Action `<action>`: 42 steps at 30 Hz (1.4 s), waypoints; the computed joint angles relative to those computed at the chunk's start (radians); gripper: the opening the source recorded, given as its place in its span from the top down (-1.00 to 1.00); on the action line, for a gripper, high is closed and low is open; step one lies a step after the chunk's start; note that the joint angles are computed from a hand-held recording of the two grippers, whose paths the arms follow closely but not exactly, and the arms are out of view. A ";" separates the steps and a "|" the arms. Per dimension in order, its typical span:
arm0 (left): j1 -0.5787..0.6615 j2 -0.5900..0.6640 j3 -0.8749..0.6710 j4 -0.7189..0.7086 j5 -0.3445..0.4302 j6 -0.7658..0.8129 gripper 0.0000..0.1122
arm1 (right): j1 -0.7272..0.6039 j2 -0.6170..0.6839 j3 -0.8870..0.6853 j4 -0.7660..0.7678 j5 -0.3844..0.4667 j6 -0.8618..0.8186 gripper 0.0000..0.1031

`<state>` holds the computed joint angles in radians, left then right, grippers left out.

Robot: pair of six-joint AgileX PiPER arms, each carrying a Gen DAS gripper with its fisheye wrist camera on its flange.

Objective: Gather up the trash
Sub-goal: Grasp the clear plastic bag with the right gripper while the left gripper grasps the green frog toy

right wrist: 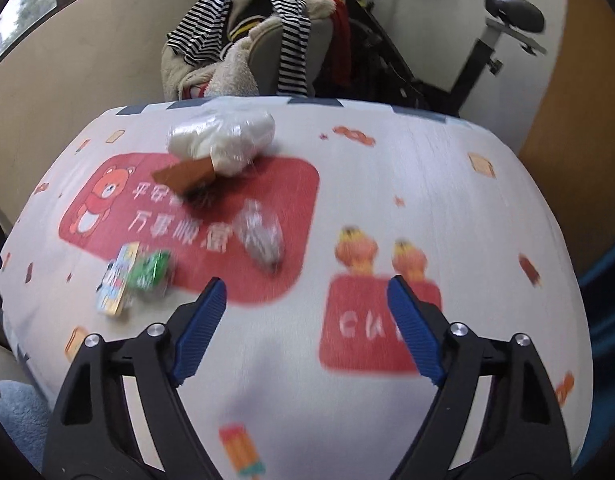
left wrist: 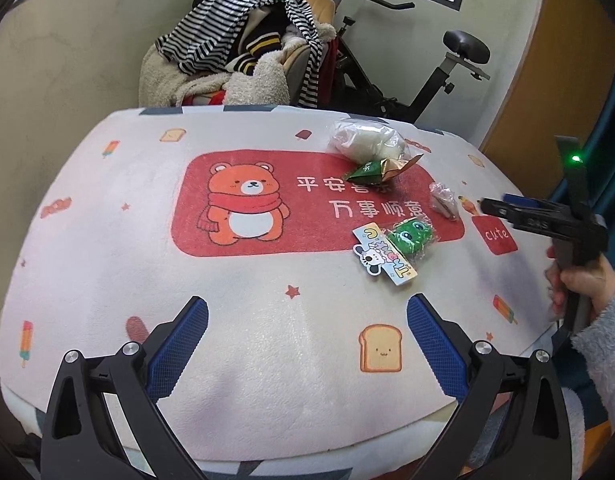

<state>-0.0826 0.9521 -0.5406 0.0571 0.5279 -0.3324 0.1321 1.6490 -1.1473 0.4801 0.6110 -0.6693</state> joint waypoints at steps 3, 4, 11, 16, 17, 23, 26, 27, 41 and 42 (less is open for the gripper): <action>0.024 0.030 -0.002 -0.052 -0.023 0.043 -0.71 | 0.033 0.130 -0.124 0.025 0.026 0.012 -0.42; 0.018 0.039 -0.006 -0.039 -0.024 0.028 -0.68 | 0.038 0.155 -0.154 0.022 0.033 0.018 -0.41; -0.035 0.094 -0.031 -0.002 -0.039 0.013 -0.55 | 0.094 0.320 -0.323 -0.038 0.112 0.144 -0.07; -0.051 0.119 -0.035 -0.005 -0.061 0.003 -0.54 | 0.091 0.266 -0.268 -0.029 0.084 0.095 0.31; -0.052 0.126 -0.036 -0.015 -0.066 0.008 -0.53 | 0.085 0.248 -0.249 -0.017 0.078 0.072 0.32; -0.103 0.174 -0.063 -0.009 -0.087 -0.036 -0.44 | 0.063 0.152 -0.123 0.050 0.030 -0.021 0.34; -0.123 0.218 -0.085 -0.038 -0.106 -0.021 -0.38 | 0.044 0.106 -0.062 0.092 0.007 -0.068 0.35; -0.132 0.244 -0.098 -0.047 -0.116 -0.019 -0.34 | 0.034 0.090 -0.041 0.105 0.003 -0.087 0.35; -0.267 0.657 -0.414 0.144 -0.118 -0.139 -0.33 | -0.131 -0.084 0.159 0.273 0.040 -0.258 0.36; -0.269 0.687 -0.443 0.152 -0.107 -0.148 -0.33 | -0.136 -0.086 0.167 0.279 0.039 -0.268 0.36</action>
<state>-0.3518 1.6391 -0.9838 0.2089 0.4208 -0.4803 -0.0037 1.5627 -0.9807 0.7590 0.6495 -0.9375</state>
